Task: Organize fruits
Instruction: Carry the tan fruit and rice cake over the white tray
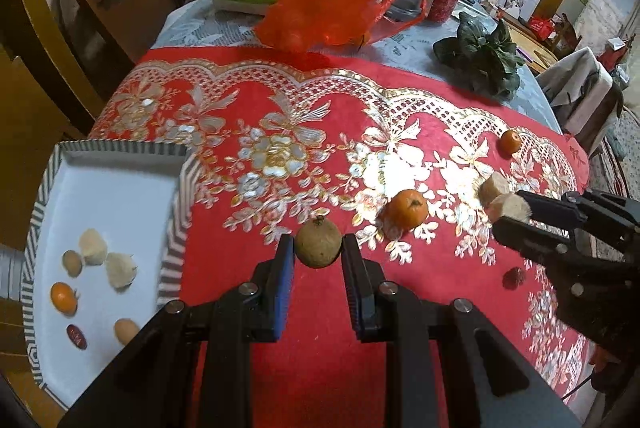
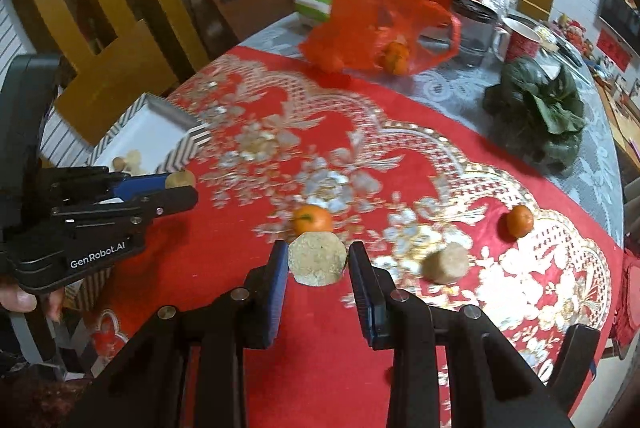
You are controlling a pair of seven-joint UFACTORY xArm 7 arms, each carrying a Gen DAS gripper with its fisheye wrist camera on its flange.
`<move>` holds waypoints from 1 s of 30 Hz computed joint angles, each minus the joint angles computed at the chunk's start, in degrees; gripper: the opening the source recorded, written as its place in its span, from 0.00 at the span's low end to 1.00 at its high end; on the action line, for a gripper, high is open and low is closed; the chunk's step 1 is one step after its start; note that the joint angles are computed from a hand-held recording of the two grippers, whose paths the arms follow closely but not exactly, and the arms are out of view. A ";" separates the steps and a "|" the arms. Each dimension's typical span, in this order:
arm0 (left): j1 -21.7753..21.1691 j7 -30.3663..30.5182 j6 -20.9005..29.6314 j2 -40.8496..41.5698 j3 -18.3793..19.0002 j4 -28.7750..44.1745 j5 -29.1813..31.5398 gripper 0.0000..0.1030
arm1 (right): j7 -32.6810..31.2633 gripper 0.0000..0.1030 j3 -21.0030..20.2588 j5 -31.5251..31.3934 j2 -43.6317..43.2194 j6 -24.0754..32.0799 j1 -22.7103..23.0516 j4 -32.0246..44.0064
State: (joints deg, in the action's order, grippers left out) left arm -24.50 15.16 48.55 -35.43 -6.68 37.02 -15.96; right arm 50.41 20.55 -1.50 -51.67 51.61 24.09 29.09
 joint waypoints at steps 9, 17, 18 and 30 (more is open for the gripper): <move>3.10 2.95 2.74 -5.70 3.63 -1.41 1.04 0.22 | 1.93 0.33 3.67 -1.94 10.03 -3.62 0.20 7.29; 7.55 5.41 3.58 -7.30 6.46 -1.68 1.94 0.22 | 2.62 0.33 5.21 -6.47 20.19 -5.53 0.35 15.18; 8.07 5.68 3.61 -7.23 6.75 -1.62 2.01 0.22 | 2.70 0.33 5.14 -6.87 20.98 -5.64 0.57 15.80; 13.41 8.59 3.38 -6.09 9.40 -1.68 2.58 0.22 | 2.48 0.33 4.07 -12.07 33.10 -7.48 3.17 24.40</move>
